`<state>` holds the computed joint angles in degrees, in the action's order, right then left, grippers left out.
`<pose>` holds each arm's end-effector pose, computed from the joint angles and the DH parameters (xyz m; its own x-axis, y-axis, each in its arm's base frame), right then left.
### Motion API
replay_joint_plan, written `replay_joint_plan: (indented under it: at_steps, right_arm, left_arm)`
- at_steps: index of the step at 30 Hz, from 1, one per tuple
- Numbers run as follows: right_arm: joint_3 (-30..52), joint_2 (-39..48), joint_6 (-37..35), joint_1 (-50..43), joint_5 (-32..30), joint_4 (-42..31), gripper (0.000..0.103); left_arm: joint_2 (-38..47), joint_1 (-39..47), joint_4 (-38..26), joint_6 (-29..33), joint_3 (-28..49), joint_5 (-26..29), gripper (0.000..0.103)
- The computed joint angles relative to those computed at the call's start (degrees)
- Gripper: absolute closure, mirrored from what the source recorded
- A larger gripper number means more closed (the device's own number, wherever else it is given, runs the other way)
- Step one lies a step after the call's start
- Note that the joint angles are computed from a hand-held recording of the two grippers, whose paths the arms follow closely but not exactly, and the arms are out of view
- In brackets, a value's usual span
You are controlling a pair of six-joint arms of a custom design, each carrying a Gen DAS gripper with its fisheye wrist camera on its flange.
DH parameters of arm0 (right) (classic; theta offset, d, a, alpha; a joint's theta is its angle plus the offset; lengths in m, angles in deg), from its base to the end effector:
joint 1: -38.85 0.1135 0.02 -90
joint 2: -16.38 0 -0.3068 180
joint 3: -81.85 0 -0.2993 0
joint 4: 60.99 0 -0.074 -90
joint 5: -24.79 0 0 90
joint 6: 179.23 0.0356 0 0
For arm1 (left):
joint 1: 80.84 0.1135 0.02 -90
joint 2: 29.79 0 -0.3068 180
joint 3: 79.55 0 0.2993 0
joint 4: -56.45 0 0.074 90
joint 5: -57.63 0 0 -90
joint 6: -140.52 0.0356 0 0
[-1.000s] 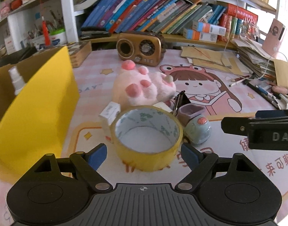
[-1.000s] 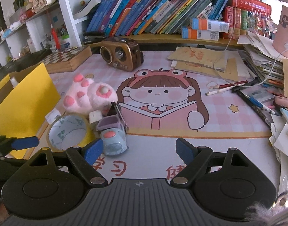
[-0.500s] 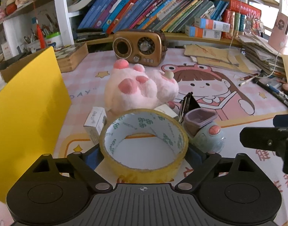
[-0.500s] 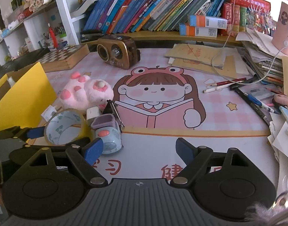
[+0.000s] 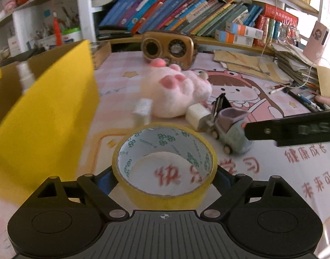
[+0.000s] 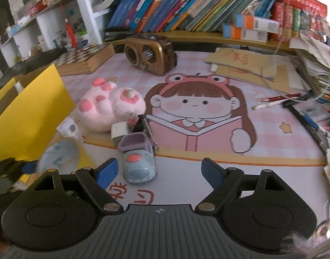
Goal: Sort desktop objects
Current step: 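Grasp the yellow tape roll with the left tool while the right tool grasps the grey toy car, then lift and carry the tape roll and toy car toward the yellow box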
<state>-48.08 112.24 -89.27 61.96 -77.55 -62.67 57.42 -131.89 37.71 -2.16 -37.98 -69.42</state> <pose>0.3038 0.1379 0.1240 -0.6774 -0.2898 -0.6761 -0.5168 0.8416 0.1570 0.1793 -0.1876 0.1136 -0.7070 -0.1350 -0.6942 -0.1738 0.9847 -0.0145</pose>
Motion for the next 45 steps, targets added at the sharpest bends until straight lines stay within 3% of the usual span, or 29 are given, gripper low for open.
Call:
replay_joint_plan:
  at_steps: [2, 6, 11, 13, 19, 31, 37, 40, 42, 44, 45]
  right_arm:
    - [1.0, 1.6, -1.2, 0.8, -0.4, -0.4, 0.026]
    - [4.1, 5.5, -4.9, 2.9, -0.3, -2.6, 0.052]
    - [6.0, 9.2, -7.0, 5.2, 1.5, -1.4, 0.056]
    - [6.0, 9.7, -7.3, 6.1, 3.1, 0.0, 0.063]
    - [4.4, 8.1, -7.3, 5.6, 3.3, 1.0, 0.063]
    - [-3.9, -3.3, -4.5, 2.4, 2.2, -0.8, 0.063]
    - [-5.0, -2.4, -5.7, 1.6, 2.4, -2.7, 0.063]
    - [-4.6, -0.9, -6.3, 2.1, 3.5, -2.0, 0.05]
    - [-4.3, 0.3, -7.2, 2.5, 4.0, -1.1, 0.049]
    - [-4.3, 1.1, -8.1, 2.9, 4.7, 0.4, 0.051]
    - [-4.3, 1.4, -8.5, 3.1, 4.8, 1.0, 0.061]
  left_arm:
    - [-2.8, -1.6, -2.8, -1.9, -1.0, -1.2, 0.012]
    - [-6.8, -4.5, -7.7, -4.7, -1.7, -3.6, 0.012]
    - [-9.5, -6.5, -11.0, -6.6, -1.8, -4.7, 0.012]
    - [-10.1, -7.2, -11.6, -7.2, -1.9, -5.0, 0.012]
    - [-11.8, -8.0, -11.5, -7.4, -2.1, -5.8, 0.012]
    - [-12.5, -9.6, -8.8, -6.3, -2.3, -6.4, 0.012]
    - [-11.3, -11.4, -9.0, -7.3, -1.5, -7.2, 0.012]
    - [-11.5, -12.3, -10.3, -9.2, -1.5, -7.7, 0.012]
    - [-11.7, -12.7, -11.3, -10.4, -1.4, -8.0, 0.012]
    - [-11.9, -12.9, -12.0, -11.5, -1.5, -8.0, 0.012]
    - [-11.9, -13.1, -12.3, -12.1, -1.5, -8.1, 0.012]
